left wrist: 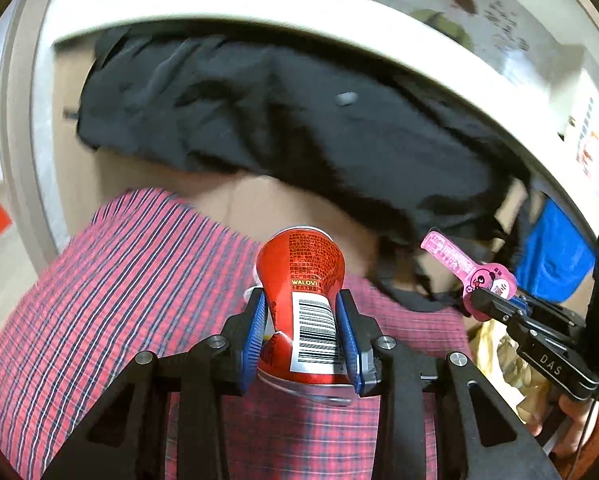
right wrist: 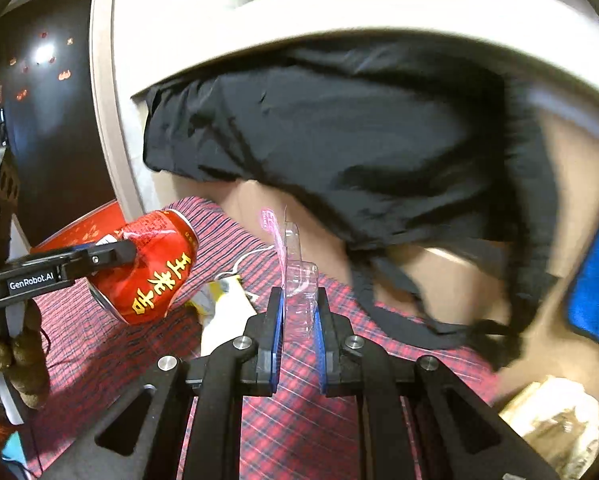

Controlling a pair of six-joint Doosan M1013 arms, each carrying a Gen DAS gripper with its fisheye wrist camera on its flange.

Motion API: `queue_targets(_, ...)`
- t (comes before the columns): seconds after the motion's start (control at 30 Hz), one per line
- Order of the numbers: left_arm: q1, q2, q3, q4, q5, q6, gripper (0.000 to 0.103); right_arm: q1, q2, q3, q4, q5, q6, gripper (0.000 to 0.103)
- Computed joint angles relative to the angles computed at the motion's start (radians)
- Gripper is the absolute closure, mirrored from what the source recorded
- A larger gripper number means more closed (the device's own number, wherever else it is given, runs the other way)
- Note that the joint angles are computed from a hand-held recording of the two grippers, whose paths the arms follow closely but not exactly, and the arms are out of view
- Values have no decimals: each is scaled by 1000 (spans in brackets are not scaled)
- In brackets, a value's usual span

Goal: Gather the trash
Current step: 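Carry the red can and pink comb over the bin with both grippers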

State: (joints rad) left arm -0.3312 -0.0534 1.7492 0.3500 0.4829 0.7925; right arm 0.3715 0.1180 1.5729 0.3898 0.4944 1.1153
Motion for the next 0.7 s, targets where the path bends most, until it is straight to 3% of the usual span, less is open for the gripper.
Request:
queue_targets(0.27,-203,19,-68,382,38,-256,67,-123,-132,103,103,-58,-71,91)
queue_targets(0.57,-333,121,-179,385,36,-227,67,-296,-237,194,100,-88,-96,91)
queue_targets(0.7,-382,171,-225,363,43,-196,67,-386,-261,225,171,-82,-139,91)
